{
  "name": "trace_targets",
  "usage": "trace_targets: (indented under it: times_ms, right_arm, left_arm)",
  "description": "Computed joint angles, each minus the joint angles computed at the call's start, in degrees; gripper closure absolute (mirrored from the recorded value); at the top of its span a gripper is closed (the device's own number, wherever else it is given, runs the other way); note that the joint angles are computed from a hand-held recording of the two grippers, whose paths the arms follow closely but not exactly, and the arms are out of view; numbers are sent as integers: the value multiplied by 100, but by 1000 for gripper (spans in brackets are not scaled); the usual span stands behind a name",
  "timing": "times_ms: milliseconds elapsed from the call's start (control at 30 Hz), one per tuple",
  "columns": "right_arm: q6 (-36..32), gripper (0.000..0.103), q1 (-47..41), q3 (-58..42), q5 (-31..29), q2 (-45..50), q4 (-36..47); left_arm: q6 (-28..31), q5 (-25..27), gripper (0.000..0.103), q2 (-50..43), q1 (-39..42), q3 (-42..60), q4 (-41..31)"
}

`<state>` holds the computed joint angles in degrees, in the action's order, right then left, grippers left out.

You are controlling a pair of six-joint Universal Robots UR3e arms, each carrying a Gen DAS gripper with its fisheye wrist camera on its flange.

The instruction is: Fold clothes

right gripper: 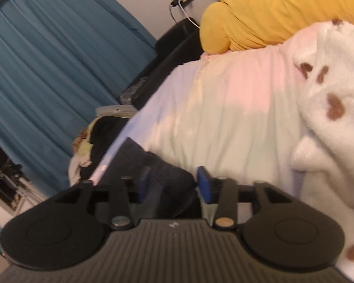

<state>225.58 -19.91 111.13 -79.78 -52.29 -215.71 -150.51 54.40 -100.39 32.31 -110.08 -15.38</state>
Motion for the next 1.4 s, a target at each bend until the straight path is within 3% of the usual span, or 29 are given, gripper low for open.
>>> trace_targets:
  times_ms: [167,233,267,433,533,633,700,833,867,933,1033,1200,1400]
  right_arm:
    - [586,38,-335,981,1246,-312,-542]
    - [964,19,-372,1057,1611,-94,-750]
    - [1207,15,-371,940,1772,114,-823]
    - [1924,15,-97,-341,1792,1259,-1309]
    - [2087,16,183,-1209,1536,1624,-741]
    - [2264,16,354,-2005,1432,1943,-332]
    - [2541,17,404,-2315,1168,2124,-377]
    - [3397,31,345,-2881,654,2754,-1176]
    - [3315,35,343,-2995,573,2846,-1234]
    - [2864,77,362,-2982,448,2821,-1074]
    - [2679,84,344,-2874,457,2801,-988]
    - [1688,86,695,-2731,-47,2093,-540]
    - [-80,86,1484,-3700,-552,1067,1215]
  left_arm:
    - [-293,-1567,15,511,764,-548,195]
    - [-635,-1751,13,367,715,-465,450]
    - [-841,-1681,13,244,586,-340,580]
    - [-1635,-452,13,-862,-617,1006,1063]
    - [-2465,172,13,-1893,-1214,2400,948]
    - [-2915,778,13,-2966,-1641,3988,532]
    - [-2879,1228,13,-3592,-1849,4891,145]
    - [-2700,1832,13,-4469,-2040,6100,-792]
    - [-2652,1872,13,-4594,-2040,6202,-951]
    - [-2427,1921,13,-4573,-2055,5760,-501]
    - [-2173,2163,11,-4513,-2169,5424,-80]
    - [-2054,2210,10,-4265,-2182,4987,184]
    - [-1957,2095,10,-3300,-2046,4006,247]
